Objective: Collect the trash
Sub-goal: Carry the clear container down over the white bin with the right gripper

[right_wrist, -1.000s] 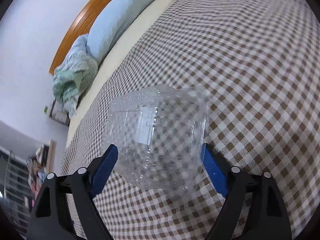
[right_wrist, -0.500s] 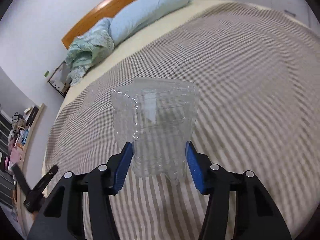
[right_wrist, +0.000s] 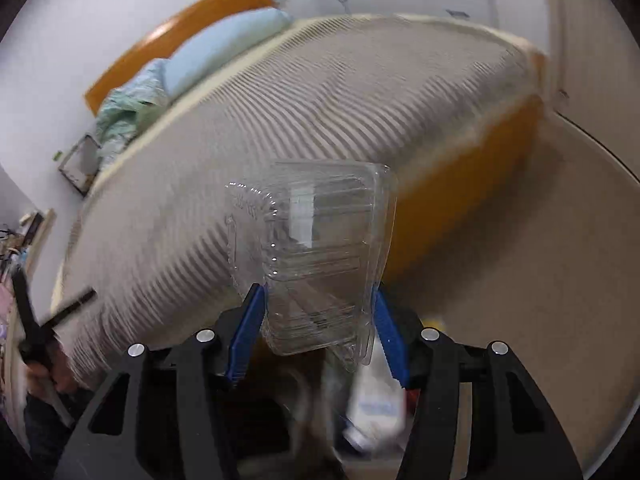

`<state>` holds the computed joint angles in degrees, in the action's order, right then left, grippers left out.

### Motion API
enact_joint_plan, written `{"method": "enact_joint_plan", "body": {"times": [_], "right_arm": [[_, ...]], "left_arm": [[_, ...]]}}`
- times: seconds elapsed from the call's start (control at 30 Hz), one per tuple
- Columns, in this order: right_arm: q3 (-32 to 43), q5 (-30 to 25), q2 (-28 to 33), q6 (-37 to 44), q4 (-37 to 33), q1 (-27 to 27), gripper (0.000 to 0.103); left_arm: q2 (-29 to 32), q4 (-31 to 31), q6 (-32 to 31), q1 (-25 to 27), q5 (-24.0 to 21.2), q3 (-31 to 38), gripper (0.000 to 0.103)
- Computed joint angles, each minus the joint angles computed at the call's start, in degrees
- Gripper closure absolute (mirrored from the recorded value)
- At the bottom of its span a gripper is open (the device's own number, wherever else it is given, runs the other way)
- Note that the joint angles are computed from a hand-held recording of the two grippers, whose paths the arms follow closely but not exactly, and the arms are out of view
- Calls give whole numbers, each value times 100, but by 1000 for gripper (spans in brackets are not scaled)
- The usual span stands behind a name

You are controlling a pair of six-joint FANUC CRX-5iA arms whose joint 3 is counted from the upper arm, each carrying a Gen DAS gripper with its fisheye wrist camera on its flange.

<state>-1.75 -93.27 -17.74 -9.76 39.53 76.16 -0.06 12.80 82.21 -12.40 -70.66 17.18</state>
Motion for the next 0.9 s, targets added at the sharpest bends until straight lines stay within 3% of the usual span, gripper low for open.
{"method": "enact_joint_plan", "body": {"times": [0.13, 0.2, 0.33, 0.57, 0.83, 0.9], "right_arm": [[-521, -1259, -174, -939, -479, 984, 49], [-801, -1461, -285, -1347, -836, 1290, 49], [-1249, -1288, -110, -946, -1680, 1088, 49], [-1485, -1301, 400, -712, -2227, 928, 49], [-1434, -1670, 439, -1474, -2315, 1147, 49], [-1381, -1718, 545, -1250, -2348, 1113, 49]], "left_arm": [[-146, 198, 166, -451, -53, 28, 90], [-110, 363, 358, -643, -193, 78, 90], [117, 106, 798, -1264, -642, 352, 89], [482, -124, 1289, -2112, -1035, 518, 90], [1614, -180, 904, -2742, -1938, 1246, 90], [2030, -58, 855, -2816, -2257, 1488, 90]]}}
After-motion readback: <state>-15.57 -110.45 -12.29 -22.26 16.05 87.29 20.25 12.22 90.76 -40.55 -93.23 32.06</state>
